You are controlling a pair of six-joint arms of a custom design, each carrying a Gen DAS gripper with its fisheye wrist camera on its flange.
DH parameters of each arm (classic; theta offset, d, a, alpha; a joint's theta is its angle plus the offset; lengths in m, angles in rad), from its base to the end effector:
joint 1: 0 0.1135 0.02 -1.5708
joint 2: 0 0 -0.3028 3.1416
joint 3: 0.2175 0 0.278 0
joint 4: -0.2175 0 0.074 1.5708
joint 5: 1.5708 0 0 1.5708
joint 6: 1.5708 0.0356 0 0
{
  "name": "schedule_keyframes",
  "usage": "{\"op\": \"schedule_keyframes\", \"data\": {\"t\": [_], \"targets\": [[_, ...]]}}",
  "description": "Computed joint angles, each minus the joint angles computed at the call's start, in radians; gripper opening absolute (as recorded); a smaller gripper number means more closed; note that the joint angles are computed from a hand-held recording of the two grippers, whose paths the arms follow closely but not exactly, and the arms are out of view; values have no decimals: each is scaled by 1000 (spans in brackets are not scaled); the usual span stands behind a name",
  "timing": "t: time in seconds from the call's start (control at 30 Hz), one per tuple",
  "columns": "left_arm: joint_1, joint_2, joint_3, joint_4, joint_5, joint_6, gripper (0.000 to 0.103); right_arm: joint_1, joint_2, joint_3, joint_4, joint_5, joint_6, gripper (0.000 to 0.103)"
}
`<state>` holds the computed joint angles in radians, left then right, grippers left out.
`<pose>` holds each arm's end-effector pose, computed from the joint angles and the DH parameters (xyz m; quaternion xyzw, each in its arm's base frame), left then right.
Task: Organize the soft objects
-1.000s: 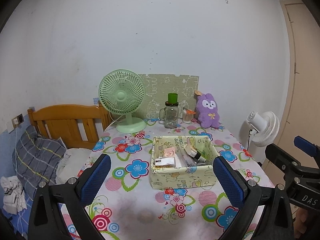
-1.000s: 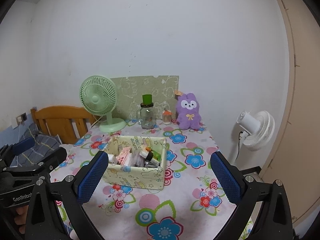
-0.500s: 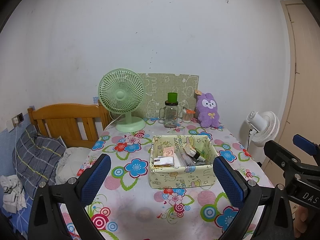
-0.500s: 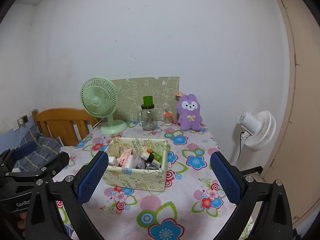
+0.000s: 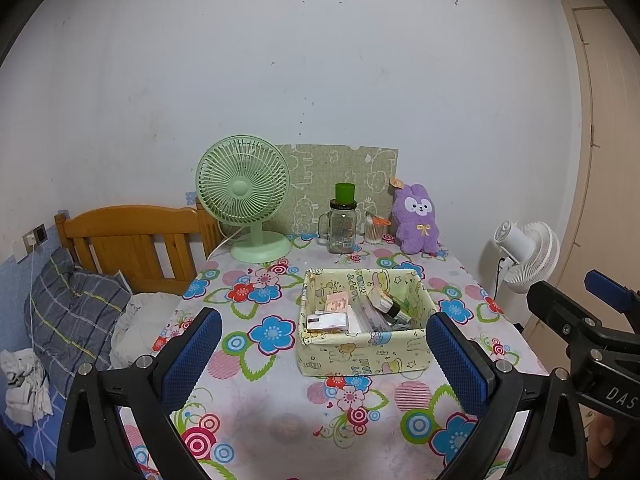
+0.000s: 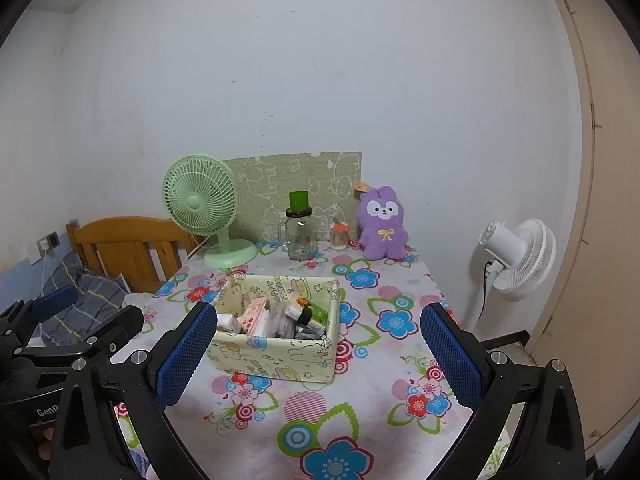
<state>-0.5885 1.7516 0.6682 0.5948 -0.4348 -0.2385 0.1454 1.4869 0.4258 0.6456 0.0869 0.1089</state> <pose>0.2981 -0.1809 0.1497 0.0363 0.8435 -0.0328 0.5349 0.2771 0.0374 0.1634 0.0084 0.8373 0.0331 0.5458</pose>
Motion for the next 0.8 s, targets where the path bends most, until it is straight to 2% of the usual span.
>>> {"op": "schedule_keyframes", "data": {"t": [0.8], "targets": [[-1,9,11,-3,1,7,103,-5,15,-1,16,-10,20,103]]}}
